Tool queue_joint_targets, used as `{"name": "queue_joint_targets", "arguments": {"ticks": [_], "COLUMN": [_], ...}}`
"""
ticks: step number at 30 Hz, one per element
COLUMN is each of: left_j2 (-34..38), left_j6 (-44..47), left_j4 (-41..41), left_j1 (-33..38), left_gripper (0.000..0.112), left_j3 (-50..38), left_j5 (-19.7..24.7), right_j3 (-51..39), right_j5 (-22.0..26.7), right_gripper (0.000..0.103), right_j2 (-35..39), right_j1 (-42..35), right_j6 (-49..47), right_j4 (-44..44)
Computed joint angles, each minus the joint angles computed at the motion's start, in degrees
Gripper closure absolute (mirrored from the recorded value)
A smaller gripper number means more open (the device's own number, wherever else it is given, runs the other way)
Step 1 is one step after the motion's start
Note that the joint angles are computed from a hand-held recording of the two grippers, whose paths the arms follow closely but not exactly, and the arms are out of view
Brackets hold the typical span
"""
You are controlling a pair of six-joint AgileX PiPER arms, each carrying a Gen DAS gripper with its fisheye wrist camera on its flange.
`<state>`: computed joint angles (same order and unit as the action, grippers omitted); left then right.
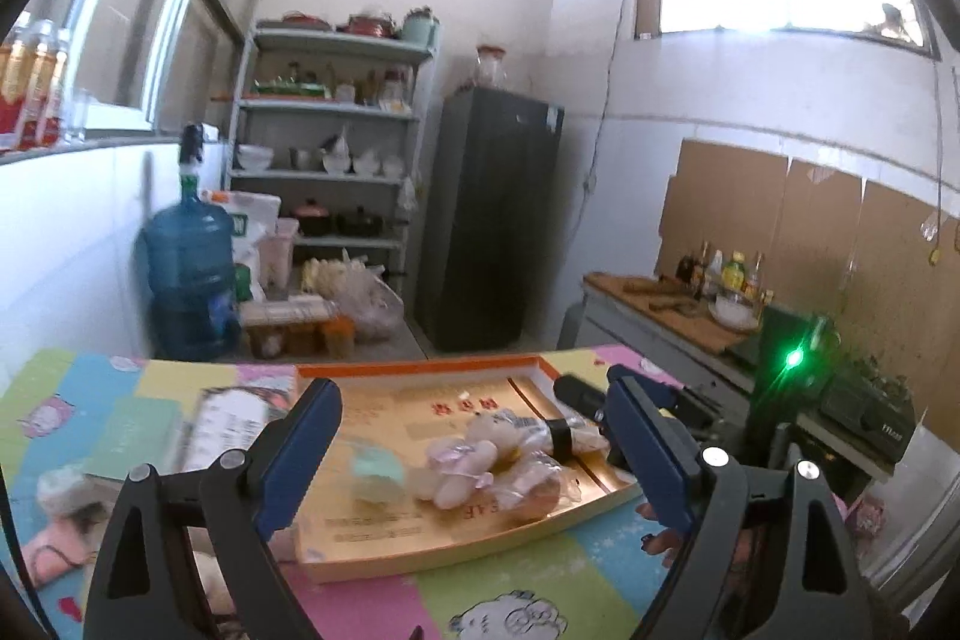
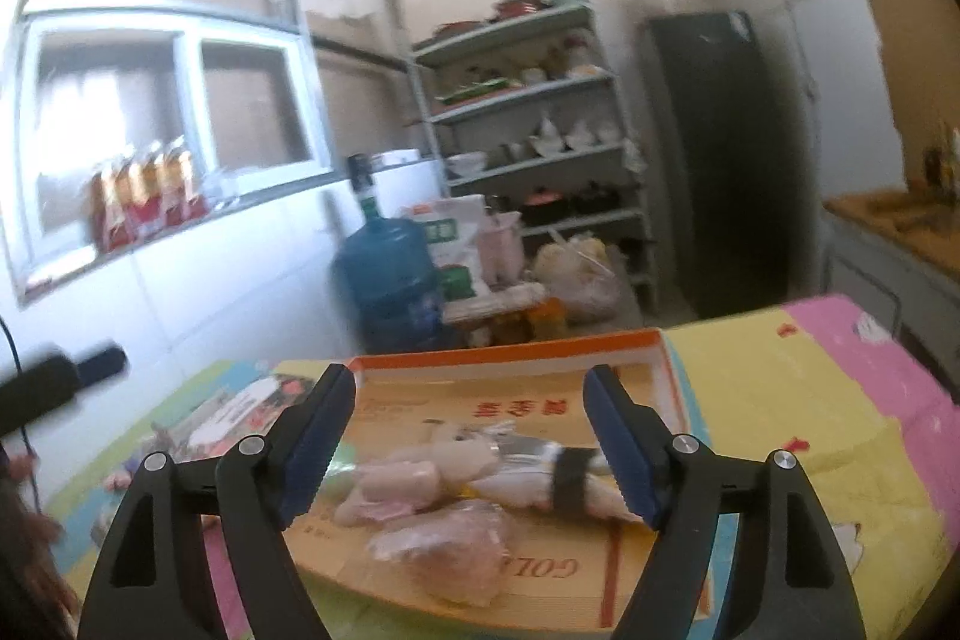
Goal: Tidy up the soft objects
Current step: 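Withdraw both open tools from the tray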
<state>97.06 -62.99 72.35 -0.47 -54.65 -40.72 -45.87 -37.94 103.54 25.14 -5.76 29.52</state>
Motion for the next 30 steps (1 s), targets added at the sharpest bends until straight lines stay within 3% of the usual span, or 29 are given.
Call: {"name": "queue_joint_targets", "arguments": {"ticks": [5,10,13,20,30], "left_j2": [-4.0,-4.7,-5.2,-2.9,5.8], "left_j6": [0.2,-3.4,-2.8,0.5,1.3], "left_j4": [1.4,5.8,7.3,9.8,15.7], "left_j1": [8.8,17.5,21.8,32.9,48.6], "left_gripper": [0.021,0.019,0.019,0.019,0.019], "left_j3": [3.3,3.9,5.1,5.4,0.4], "left_j5": [-8.6,-16.9,-19.0,-23.5,-27.4], "right_j3": [-2.5,-4.7,-7.6,-21.8,-44.5], "right_j5": [1.7,-1.5,-6.2,-22.7,-29.9], "right_gripper": [0.023,0.023,0.023,0.023,0.023], "right_j2": [-1.9,-3.5,-2.6,6.9,20.7], "right_j1": [6.0,15.9,23.4,38.7,47.9], "right_j6": [-9.7,-18.5,-25.4,-36.6,-47.4], "right_j4": [8.6,19.8,28.4,47.2,60.9]}}
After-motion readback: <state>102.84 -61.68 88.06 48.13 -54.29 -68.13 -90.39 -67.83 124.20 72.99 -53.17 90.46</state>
